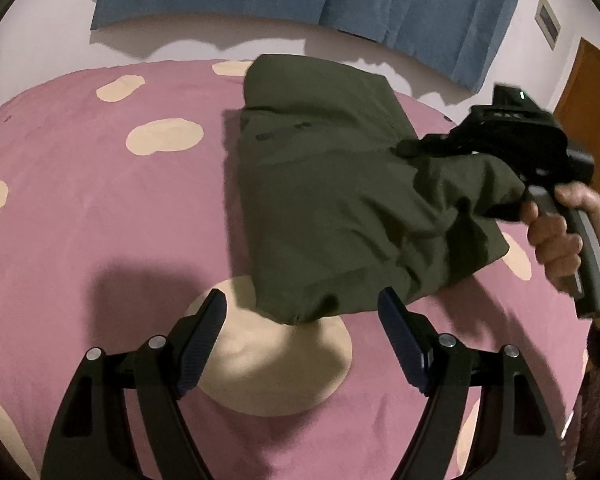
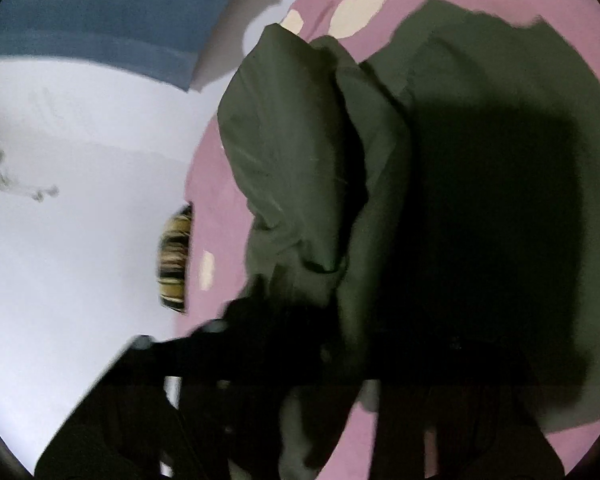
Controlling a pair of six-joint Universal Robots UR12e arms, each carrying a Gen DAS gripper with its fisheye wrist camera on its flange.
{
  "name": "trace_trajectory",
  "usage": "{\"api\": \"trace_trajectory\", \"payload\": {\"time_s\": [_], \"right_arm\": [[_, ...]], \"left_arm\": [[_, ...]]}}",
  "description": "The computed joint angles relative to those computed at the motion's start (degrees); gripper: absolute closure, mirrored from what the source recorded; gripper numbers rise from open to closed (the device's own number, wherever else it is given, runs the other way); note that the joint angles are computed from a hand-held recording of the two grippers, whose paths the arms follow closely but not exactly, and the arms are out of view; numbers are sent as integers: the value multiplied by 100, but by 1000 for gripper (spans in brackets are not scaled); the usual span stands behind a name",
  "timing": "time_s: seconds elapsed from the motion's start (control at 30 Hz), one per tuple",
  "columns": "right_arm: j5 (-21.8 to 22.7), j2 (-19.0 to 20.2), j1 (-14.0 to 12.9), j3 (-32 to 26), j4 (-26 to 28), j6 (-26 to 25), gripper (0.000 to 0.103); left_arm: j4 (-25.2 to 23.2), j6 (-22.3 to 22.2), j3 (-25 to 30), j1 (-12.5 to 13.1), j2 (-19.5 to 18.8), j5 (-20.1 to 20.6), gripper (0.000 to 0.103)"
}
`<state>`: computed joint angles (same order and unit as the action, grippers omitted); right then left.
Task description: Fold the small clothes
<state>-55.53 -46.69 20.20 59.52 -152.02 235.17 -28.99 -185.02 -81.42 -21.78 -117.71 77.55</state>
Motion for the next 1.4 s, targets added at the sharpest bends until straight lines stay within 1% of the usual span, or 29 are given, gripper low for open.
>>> {"api": "trace_trajectory", "payload": {"time_s": [0.03, 0.07, 0.2, 0.3, 0.33, 0.37, 0.4, 0.43, 0.5, 0.63, 0.77, 0.87, 1.0, 1.1, 1.2, 1.27, 1.3, 1.33, 1.37, 1.4], "right_arm": [[-21, -10, 8, -19, -6, -121, 86], [-6, -22, 4, 1, -141, -96, 86], [104, -106, -25, 119, -1077, 121, 90], [36, -223, -44, 199, -1375, 72, 92], [-16, -301, -57, 283, -1465, 2, 92], [-48, -378, -82, 402, -1572, -17, 92], [-90, -454, -114, 543, -1730, 46, 92], [-96, -529, -161, 717, -1904, 131, 92], [-174, -681, -232, 1061, -2014, 174, 92], [-180, -848, -364, 1728, -2225, 478, 93], [-101, -821, -468, 2216, -2704, 1036, 93], [-79, -740, -496, 2297, -2802, 1168, 93], [-45, -620, -547, 2407, -3150, 1372, 93], [-17, -552, -552, 2447, -3416, 1524, 94], [28, -550, -553, 2433, -3407, 1454, 93], [40, -616, -574, 2520, -3423, 1429, 89], [9, -667, -574, 2564, -3416, 1392, 83], [-36, -727, -578, 2632, -3457, 1382, 75], [-119, -780, -566, 2679, -3525, 1401, 69], [-256, -874, -558, 2783, -3608, 1390, 50]], "left_arm": [[-2, 22, 14, -15, -15, 53, 26], [-10, 19, 33, -25, -31, 88, 26], [-96, -144, 198, -70, -135, 169, 26], [-25, -300, 327, -109, -219, 282, 26], [-14, -326, 376, -129, -249, 390, 26], [-24, -380, 444, -163, -294, 619, 26], [3, -408, 456, -164, -313, 633, 23], [-6, -433, 470, -154, -325, 589, 18], [-68, -520, 512, -129, -354, 410, 18], [-176, -230, 577, -239, -407, 664, 18], [-389, -250, 650, -281, -461, 642, 17], [-600, -287, 733, -298, -509, 647, 17], [-910, -427, 850, -278, -581, 477, 16], [-857, -303, 854, -331, -598, 671, 16], [-805, -283, 801, -316, -569, 643, 16], [-855, -222, 756, -292, -518, 534, 16], [-864, -181, 709, -271, -476, 440, 16], [-828, -105, 593, -225, -388, 252, 16], [-773, -71, 512, -187, -335, 118, 16], [-694, -77, 404, -143, -264, -22, 16]]}}
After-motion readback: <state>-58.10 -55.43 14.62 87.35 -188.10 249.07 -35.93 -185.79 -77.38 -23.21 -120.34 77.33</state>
